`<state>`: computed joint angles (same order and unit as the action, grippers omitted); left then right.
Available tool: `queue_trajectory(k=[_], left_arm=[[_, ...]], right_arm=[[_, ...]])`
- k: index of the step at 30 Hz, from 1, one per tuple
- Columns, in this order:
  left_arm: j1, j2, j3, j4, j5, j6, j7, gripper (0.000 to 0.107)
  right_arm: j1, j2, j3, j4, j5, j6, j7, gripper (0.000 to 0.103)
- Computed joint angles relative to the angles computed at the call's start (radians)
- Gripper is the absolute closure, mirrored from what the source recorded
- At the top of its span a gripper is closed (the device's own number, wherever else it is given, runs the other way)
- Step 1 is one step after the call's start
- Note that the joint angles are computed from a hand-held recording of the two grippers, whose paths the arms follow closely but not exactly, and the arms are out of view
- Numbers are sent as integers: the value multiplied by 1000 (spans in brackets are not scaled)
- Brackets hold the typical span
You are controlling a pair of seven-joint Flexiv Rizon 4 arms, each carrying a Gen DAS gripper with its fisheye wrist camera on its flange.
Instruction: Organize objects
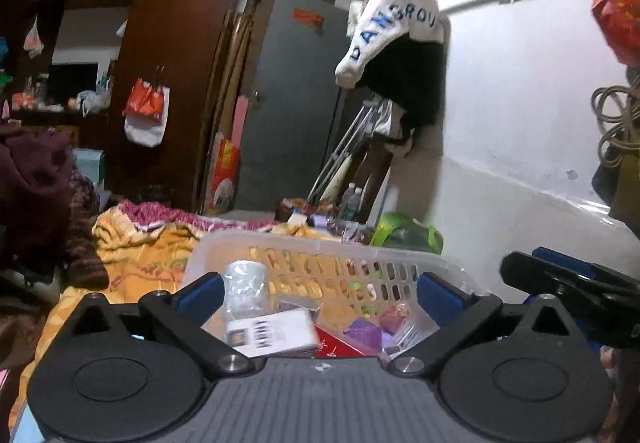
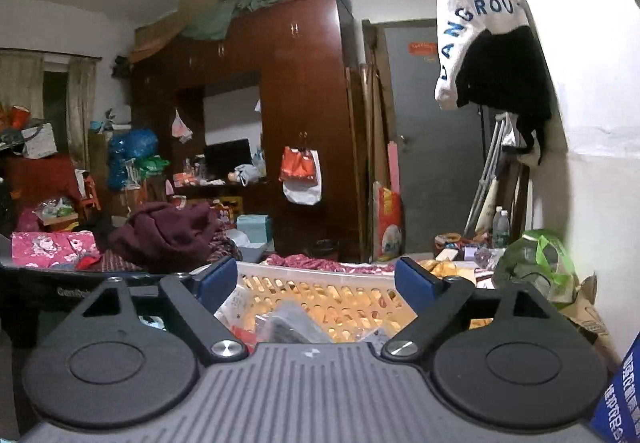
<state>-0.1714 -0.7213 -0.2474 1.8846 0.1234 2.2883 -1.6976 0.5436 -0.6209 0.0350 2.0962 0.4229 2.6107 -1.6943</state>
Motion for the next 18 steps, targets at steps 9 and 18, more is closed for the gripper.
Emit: queue_trajectory(k=[9, 18], left_arm=[[-38, 36, 51, 81, -17, 142, 47, 4], [-57, 82, 71, 153, -63, 95, 111, 4]], right_arm=[[210, 126, -152, -38, 412, -217, -266, 0], [210, 128, -99, -77, 584, -174, -457, 0]])
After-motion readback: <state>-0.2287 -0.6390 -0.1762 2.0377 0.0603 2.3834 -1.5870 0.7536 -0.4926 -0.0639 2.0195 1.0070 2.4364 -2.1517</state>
